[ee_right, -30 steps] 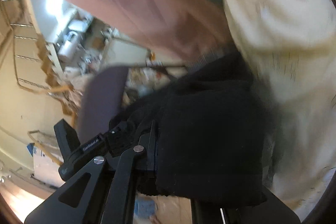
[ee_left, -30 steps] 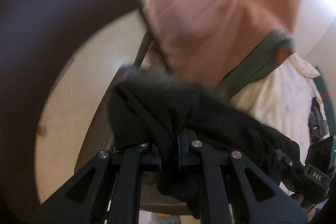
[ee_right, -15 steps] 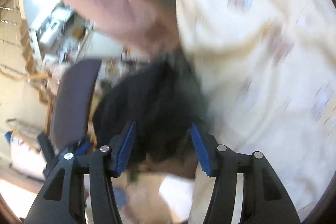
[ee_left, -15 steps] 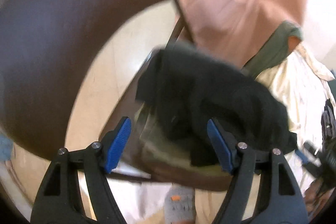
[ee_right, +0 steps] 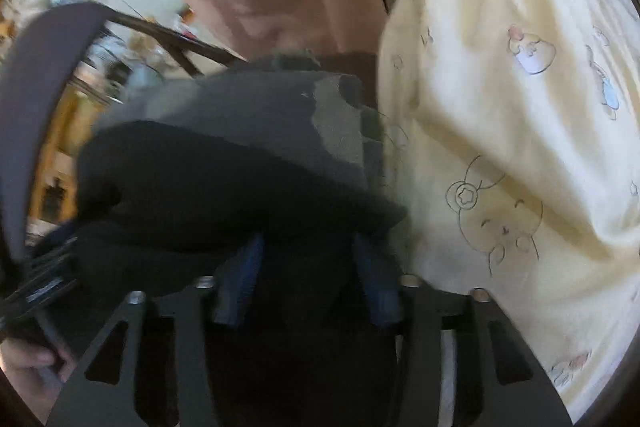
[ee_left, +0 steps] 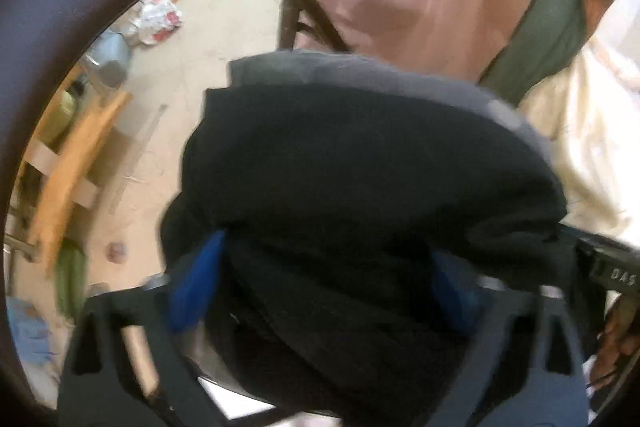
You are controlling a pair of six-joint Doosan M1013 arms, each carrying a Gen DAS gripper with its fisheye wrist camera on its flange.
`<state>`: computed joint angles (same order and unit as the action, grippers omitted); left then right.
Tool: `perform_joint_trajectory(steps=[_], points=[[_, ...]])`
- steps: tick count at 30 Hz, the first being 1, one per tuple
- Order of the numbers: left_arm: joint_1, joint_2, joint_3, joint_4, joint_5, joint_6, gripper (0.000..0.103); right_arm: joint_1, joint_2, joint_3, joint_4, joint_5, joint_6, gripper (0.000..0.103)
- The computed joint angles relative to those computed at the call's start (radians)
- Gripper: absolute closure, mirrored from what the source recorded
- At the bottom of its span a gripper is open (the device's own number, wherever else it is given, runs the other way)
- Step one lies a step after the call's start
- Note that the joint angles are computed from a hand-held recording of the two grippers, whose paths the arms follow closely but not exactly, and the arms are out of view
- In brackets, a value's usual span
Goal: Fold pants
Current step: 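Carry the folded pants off the bed and lower them onto the dark chair seat, then open both tools and release the pants on the chair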
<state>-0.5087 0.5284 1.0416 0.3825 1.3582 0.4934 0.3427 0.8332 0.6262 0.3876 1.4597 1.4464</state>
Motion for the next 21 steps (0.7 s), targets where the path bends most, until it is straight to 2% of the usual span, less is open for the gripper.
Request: perform_joint_trajectory(steps=[2,3,4,6,7,10,13,16,19,21], points=[[0.02,-0.013,0.033,-0.053,-0.047,-0.031,0.0,0.006,0.016,-0.025,-0.045,0.017,0.02,0.023],[0.023,-0.017,0.043,-0.059,-0.061,-0.051,0.0,0.004,0.016,-0.02,-0.045,0.023,0.021,0.022],[0.019,-0.016,0.037,-0.047,-0.05,-0.052,0.0,-0.005,0.019,-0.032,-0.02,0.038,0.017,0.022],[-0.005,-0.005,-0.003,0.013,0.015,-0.047,0.0,-0.024,0.014,-0.042,0.044,0.047,-0.011,0.031],[-0.019,-0.01,-0.016,0.043,0.026,-0.052,0.001,-0.037,0.004,-0.044,0.087,0.039,-0.029,0.031],[-0.05,-0.044,-0.019,0.1,0.012,-0.104,0.001,-0.092,-0.058,0.006,0.251,-0.012,-0.1,0.029],[-0.091,-0.07,-0.045,0.138,0.017,-0.148,0.001,-0.135,-0.123,0.056,0.313,-0.038,-0.193,0.029],[-0.152,-0.057,-0.132,0.208,0.076,-0.156,0.001,-0.178,-0.216,0.147,0.336,-0.088,-0.299,0.028],[-0.198,-0.014,-0.261,0.23,0.127,-0.118,0.001,-0.225,-0.303,0.225,0.332,-0.135,-0.355,0.017],[-0.237,0.055,-0.41,0.27,0.184,-0.069,0.001,-0.254,-0.381,0.301,0.329,-0.203,-0.411,0.016]])
